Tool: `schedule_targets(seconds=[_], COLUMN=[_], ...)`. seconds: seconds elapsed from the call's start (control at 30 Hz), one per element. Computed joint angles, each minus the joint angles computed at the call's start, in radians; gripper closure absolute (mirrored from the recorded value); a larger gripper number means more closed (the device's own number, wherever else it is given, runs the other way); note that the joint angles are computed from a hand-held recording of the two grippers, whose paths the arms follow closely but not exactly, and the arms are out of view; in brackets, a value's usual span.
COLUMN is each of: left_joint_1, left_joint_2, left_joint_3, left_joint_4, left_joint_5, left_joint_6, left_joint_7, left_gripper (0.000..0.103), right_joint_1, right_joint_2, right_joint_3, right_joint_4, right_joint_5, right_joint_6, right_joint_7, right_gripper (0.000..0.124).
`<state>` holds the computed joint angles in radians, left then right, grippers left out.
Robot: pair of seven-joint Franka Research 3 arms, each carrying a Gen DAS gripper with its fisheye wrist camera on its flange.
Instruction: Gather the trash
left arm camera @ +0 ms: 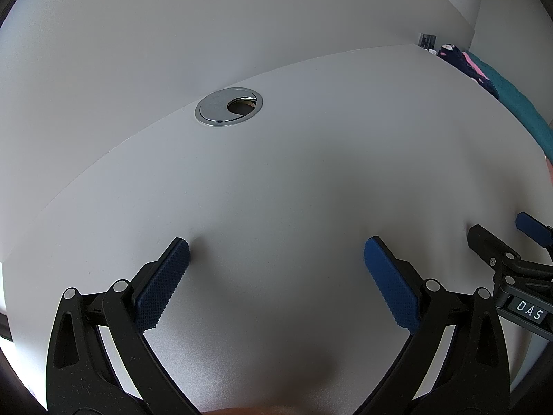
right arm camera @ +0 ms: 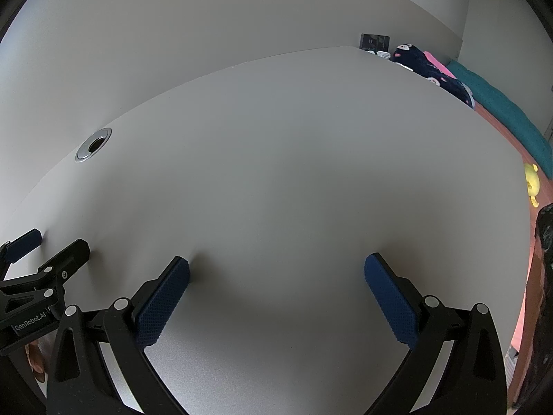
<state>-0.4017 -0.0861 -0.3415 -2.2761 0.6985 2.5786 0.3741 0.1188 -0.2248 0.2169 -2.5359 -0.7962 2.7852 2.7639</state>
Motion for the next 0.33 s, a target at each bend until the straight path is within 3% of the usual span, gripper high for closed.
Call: schedule_targets(seconds=[0.33], left_joint_1=[-0.001], left_joint_2=[-0.002], left_joint_3=[0.001], left_joint_4=[-0.002], left_joint_5=[-0.001], left_joint_6=[0.000], left_joint_7=[0.001], left_gripper=[0.005], right_joint_1=[0.000], right_joint_2=[0.000], right_joint_3=[0.000], right_joint_4=[-0.001], right_joint_5=[-0.001], right_joint_6=[0.001], right_joint_7=[0.000], right_gripper=[0.023])
